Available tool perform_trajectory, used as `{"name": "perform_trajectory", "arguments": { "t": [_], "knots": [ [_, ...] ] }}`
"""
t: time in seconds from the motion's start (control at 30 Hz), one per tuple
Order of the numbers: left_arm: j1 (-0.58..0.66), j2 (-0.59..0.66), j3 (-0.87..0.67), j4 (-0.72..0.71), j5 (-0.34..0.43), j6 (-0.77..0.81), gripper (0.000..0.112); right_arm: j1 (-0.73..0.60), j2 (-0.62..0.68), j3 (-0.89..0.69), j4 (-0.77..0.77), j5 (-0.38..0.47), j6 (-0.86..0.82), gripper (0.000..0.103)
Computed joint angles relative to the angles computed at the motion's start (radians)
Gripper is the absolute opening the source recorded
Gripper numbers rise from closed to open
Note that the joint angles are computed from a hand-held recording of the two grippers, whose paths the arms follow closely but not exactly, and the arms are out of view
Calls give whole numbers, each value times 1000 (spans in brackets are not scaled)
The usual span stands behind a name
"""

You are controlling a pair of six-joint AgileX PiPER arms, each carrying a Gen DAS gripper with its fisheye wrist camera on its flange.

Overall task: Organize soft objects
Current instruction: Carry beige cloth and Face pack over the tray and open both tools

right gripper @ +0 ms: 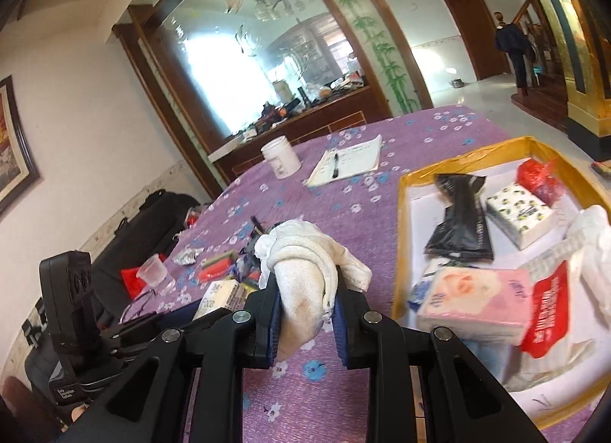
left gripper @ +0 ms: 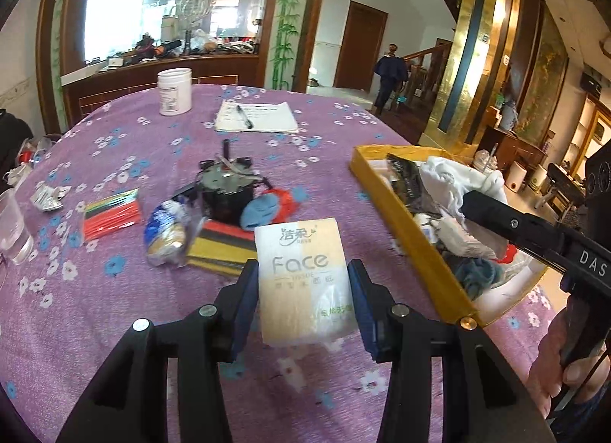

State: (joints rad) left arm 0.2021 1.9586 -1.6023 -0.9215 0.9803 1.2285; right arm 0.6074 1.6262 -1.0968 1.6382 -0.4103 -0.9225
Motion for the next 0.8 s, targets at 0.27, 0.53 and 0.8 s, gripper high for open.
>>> {"name": "perform_trajectory", "arguments": {
  "t": [0.27,0.53,0.8],
  "knots": [
    [-66,-53,25,-2,-7,1,45,-22,-106,113,-83,-26,118,26],
    [-142,-90,43,14,-32,-6,45,-64,-188,208,-140,-26,208,26],
    [-243,-31,-97,96,13,-155,45,-166,-311,266,51,-16,-6,26]
  ]
}}
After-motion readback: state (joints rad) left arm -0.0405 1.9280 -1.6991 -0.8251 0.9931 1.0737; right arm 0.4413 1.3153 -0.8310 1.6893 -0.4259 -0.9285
